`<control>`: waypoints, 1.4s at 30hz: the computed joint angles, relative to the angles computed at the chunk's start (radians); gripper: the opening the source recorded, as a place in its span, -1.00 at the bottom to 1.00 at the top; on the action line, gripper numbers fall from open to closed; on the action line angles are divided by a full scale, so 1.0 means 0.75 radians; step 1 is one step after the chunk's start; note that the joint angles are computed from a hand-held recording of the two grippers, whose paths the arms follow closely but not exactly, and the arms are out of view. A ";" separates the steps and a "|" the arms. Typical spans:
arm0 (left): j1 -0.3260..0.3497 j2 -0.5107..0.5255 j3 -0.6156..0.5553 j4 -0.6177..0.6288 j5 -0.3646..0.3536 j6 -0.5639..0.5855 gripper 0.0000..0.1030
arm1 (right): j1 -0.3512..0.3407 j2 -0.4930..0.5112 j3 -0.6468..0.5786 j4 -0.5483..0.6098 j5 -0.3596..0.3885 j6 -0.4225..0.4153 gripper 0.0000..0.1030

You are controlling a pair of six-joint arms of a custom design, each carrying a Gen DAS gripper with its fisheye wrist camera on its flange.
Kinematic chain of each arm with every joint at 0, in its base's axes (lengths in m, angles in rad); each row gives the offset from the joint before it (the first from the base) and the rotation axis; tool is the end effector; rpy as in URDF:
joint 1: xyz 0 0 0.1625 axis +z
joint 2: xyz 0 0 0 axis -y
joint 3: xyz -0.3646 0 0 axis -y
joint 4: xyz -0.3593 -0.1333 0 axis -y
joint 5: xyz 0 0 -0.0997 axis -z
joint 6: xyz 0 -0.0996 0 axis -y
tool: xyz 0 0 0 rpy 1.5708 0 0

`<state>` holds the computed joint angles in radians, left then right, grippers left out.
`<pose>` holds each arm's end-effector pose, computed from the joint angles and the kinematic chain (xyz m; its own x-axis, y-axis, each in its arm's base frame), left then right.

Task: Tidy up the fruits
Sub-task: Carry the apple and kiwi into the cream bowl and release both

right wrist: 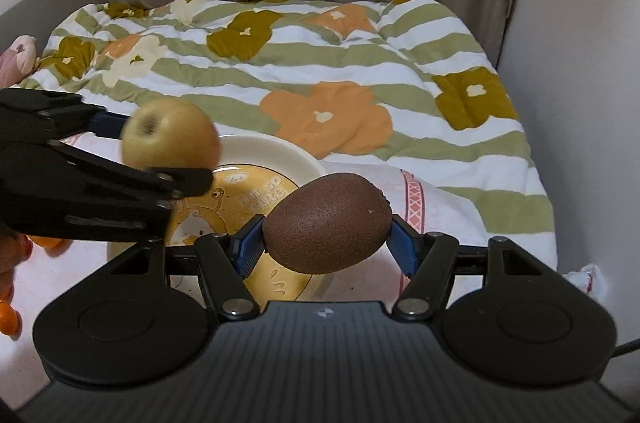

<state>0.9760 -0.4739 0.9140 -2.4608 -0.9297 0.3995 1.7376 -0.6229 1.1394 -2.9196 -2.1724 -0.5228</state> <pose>-0.2739 -0.7491 0.1473 -0.5495 0.5054 -0.6653 0.7797 0.5962 -0.1912 0.1981 -0.7134 0.2162 -0.7088 -0.0925 0.6993 -0.5375 0.7129 -0.4505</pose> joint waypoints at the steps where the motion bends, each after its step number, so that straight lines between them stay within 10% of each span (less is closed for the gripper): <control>1: 0.002 0.020 -0.023 0.010 0.007 0.002 0.52 | -0.004 0.005 -0.007 0.004 0.006 -0.006 0.56; 17: 0.019 0.182 -0.246 0.171 0.058 -0.021 0.53 | -0.039 0.021 -0.042 0.064 0.031 -0.024 0.56; 22: 0.002 0.119 -0.115 -0.034 0.067 0.068 0.89 | -0.041 0.014 -0.031 0.065 0.031 -0.036 0.56; 33: -0.014 -0.057 0.107 -0.064 0.123 -0.036 0.89 | -0.039 0.047 -0.068 0.107 0.071 -0.113 0.56; 42: -0.027 -0.148 0.237 -0.097 0.179 -0.103 0.89 | -0.032 0.175 -0.183 0.087 0.096 -0.384 0.56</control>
<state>0.9554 -0.5846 1.0914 -2.5333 -0.7953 0.3225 1.7135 -0.4917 1.0020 -2.8547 -2.1005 -0.8111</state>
